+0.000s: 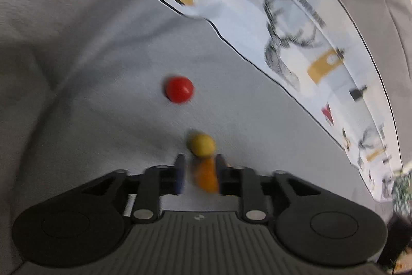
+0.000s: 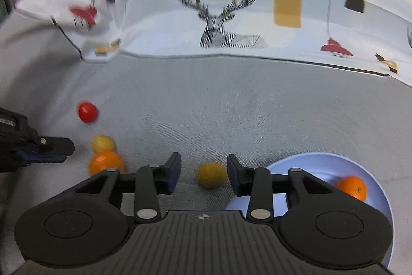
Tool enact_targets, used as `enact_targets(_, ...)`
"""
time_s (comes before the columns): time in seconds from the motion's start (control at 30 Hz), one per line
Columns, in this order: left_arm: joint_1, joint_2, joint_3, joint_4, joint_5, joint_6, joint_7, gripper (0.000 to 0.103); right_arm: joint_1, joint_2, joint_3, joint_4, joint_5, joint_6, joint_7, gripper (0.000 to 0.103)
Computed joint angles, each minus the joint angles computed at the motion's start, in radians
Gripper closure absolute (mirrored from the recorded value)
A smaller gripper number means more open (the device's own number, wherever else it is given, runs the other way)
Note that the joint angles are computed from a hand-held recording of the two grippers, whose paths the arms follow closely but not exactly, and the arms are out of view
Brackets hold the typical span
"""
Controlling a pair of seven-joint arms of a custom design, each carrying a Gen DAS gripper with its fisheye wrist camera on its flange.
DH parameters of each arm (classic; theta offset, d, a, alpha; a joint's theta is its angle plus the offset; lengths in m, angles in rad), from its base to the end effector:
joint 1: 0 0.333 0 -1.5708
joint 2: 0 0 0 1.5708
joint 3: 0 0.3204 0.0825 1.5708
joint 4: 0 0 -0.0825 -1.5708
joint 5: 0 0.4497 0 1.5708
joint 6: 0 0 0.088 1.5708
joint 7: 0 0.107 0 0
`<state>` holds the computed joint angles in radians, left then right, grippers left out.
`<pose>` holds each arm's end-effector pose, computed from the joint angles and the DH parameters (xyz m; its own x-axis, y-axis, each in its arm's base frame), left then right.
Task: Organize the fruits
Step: 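Move both grippers back from the plate to the remaining fruit, then grasp a wrapped orange with the left gripper while the right grasps a yellow fruit, then carry the wrapped orange in the left gripper over the plate while the right carries the yellow fruit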
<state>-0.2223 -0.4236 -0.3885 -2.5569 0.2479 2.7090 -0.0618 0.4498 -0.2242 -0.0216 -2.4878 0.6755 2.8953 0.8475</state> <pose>0.4073 -0.2951 0.4295 0.5760 -0.6634 0.4776 -0.5869 -0.7423 -0.3234 0.5010 0.1880 0.3954 0.5415 -0.8366 -0.0830 -0.6734 -0.3725 -0.6385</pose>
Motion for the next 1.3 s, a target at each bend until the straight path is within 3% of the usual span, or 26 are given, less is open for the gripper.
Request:
enact_targets(0.03, -0.006, 0.016, 0.004, 0.012, 0.001, -0.001, 0.021, 0.059, -0.02, 0.02, 0.022, 0.009, -0.054, 0.002, 0.04, 0.062)
enact_targets(0.13, -0.019, 0.064, 0.011, 0.048, 0.006, 0.001, 0.073, 0.053, -0.052, 0.054, 0.055, 0.023, -0.165, -0.001, 0.125, 0.062)
enact_targets(0.23, -0.022, 0.106, 0.005, 0.088, 0.025, -0.036, 0.093, 0.053, -0.037, 0.062, 0.05, 0.022, -0.158, 0.023, 0.114, 0.064)
enact_targets(0.33, -0.036, 0.15, 0.015, 0.124, 0.033, -0.072, 0.123, 0.053, -0.014, 0.059, 0.033, 0.02, -0.108, 0.023, 0.057, 0.074)
enact_targets(0.5, -0.051, 0.182, 0.022, 0.161, 0.083, -0.134, 0.137, 0.061, -0.002, 0.042, 0.015, 0.014, -0.046, 0.003, 0.001, 0.074)
enact_targets(0.73, -0.073, 0.139, 0.017, 0.151, 0.103, -0.176, 0.097, 0.062, 0.052, -0.059, -0.02, -0.056, 0.097, -0.018, -0.149, 0.074)
enact_targets(0.8, -0.077, 0.113, 0.009, 0.146, 0.106, -0.21, 0.079, 0.062, 0.058, -0.095, -0.022, -0.085, 0.098, -0.03, -0.156, 0.074)
enact_targets(0.97, -0.108, 0.083, -0.005, 0.174, 0.096, -0.383, 0.124, 0.061, 0.06, -0.188, -0.032, -0.15, 0.065, -0.105, -0.113, 0.074)
enact_targets(1.07, -0.127, 0.084, 0.005, 0.18, 0.076, -0.415, 0.175, 0.061, 0.07, -0.228, -0.045, -0.178, 0.05, -0.169, -0.104, 0.074)
enact_targets(1.2, -0.143, 0.12, 0.015, 0.205, 0.044, -0.454, 0.245, 0.061, 0.048, -0.217, -0.02, -0.186, -0.017, -0.212, -0.049, 0.074)
enact_targets(1.3, -0.144, 0.146, 0.013, 0.223, 0.051, -0.465, 0.262, 0.061, 0.058, -0.214, -0.021, -0.19, -0.021, -0.195, -0.051, 0.074)
